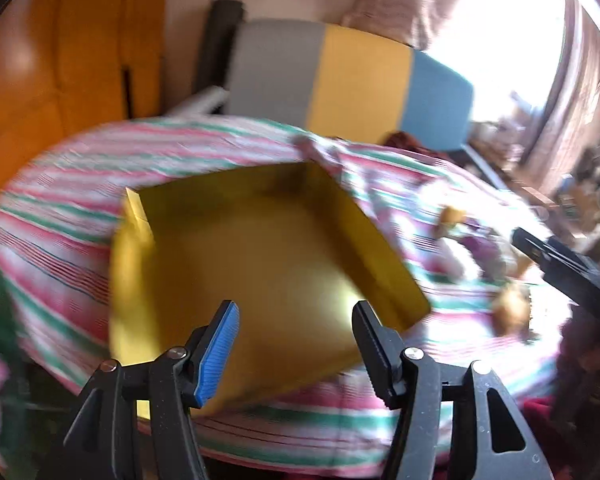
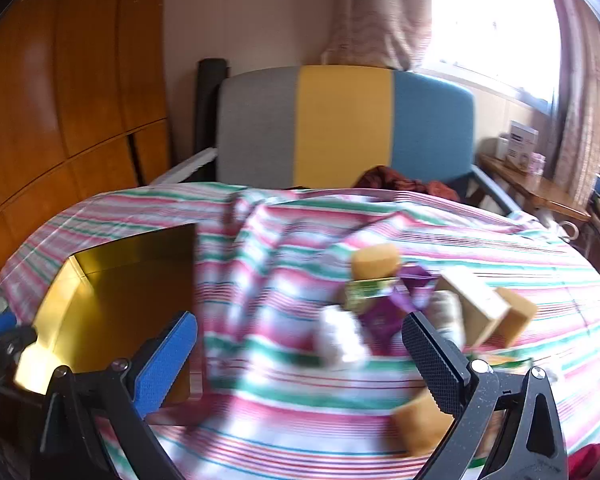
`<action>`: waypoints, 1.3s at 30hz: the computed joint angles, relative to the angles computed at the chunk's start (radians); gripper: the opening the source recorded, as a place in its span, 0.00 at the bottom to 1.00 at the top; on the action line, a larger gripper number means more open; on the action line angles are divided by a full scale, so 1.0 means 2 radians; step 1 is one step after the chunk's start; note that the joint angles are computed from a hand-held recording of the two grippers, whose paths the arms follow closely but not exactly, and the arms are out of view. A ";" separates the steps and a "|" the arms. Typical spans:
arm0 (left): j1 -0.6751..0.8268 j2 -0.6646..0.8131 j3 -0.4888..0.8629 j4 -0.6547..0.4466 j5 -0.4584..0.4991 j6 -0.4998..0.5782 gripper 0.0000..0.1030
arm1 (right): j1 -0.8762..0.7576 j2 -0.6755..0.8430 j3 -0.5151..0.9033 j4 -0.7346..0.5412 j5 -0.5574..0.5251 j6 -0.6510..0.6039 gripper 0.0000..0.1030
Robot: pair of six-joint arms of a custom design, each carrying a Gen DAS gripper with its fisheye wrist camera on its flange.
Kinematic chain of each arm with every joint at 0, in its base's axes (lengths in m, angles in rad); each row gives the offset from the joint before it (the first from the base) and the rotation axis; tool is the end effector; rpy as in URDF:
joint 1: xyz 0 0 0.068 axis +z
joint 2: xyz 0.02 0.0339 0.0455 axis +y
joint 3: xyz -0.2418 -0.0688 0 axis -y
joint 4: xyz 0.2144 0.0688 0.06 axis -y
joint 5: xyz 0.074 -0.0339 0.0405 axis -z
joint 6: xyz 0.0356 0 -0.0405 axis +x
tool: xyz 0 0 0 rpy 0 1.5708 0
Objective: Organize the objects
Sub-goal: 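Move the left gripper to the plastic-wrapped cotton ball and grasp it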
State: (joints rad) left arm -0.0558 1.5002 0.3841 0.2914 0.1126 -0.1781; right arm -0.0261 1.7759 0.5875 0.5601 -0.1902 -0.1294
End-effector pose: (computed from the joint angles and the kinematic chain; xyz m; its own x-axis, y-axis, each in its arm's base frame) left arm 0.2247 -0.0166 0.1081 -0.7449 -0.1347 -0.6534 -0.0004 0.9795 -0.2015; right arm 0.2931 -0.0009 0.1097 -0.5662 -0.1120 -0.8166 -0.2020 0.9794 0.0058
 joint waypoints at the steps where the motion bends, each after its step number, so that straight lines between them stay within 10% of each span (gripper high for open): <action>1: -0.003 0.009 0.011 -0.013 0.016 -0.004 0.61 | -0.018 0.001 0.009 -0.010 -0.008 -0.006 1.00; 10: -0.053 0.028 0.049 -0.014 0.074 -0.011 0.62 | -0.181 0.035 0.111 -0.072 -0.070 -0.046 1.00; 18: -0.139 0.153 0.223 -0.125 0.082 -0.004 0.62 | -0.290 0.157 0.263 -0.155 -0.147 0.041 1.00; 39: -0.205 0.475 0.668 -0.313 0.059 -0.039 0.61 | -0.331 0.191 0.308 -0.175 -0.248 0.125 1.00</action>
